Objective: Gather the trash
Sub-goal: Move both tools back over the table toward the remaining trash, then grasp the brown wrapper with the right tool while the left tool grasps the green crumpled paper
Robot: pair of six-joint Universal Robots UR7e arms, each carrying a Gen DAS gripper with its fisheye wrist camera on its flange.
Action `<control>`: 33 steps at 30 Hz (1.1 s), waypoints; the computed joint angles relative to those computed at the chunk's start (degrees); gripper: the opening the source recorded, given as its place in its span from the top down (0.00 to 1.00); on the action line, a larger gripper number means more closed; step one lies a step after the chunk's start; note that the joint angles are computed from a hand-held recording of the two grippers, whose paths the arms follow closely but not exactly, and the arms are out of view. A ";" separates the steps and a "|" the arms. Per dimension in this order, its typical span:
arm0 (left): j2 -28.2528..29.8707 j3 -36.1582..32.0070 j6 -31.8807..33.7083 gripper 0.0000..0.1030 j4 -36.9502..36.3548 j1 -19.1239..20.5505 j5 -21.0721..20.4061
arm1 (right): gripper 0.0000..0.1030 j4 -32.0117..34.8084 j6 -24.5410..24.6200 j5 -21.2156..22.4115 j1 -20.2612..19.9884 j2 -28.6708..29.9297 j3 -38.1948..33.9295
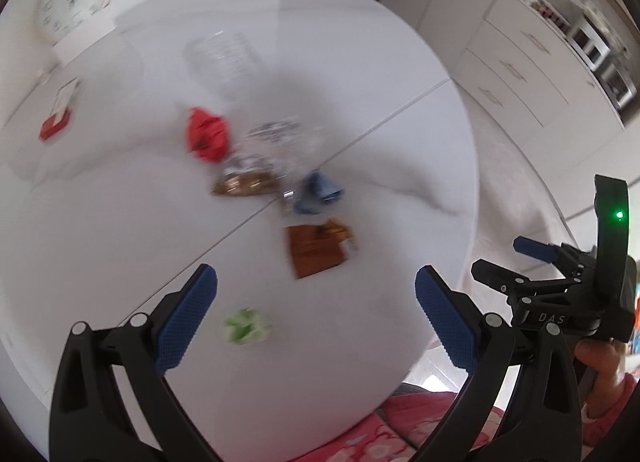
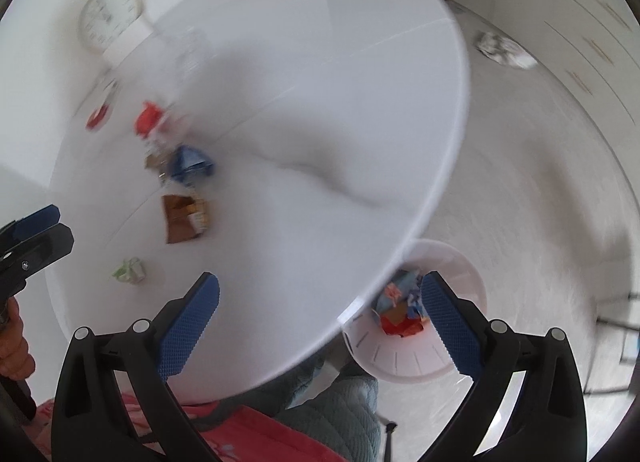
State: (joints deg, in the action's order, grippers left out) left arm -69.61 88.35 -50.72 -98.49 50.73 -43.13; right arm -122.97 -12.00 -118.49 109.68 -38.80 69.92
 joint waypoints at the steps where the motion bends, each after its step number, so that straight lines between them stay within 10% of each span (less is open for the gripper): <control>1: -1.22 0.99 -1.26 0.08 0.48 0.15 -0.04 | 0.03 0.15 -0.79 0.26 0.36 0.68 -0.41; 20: -11.86 12.79 -13.33 0.08 3.29 2.05 -1.37 | 0.03 1.74 -8.19 -1.99 5.40 16.10 -10.47; 33: -10.32 12.88 -8.10 0.08 0.37 4.03 -2.36 | 0.54 -1.78 -11.30 -5.34 6.21 17.72 -10.44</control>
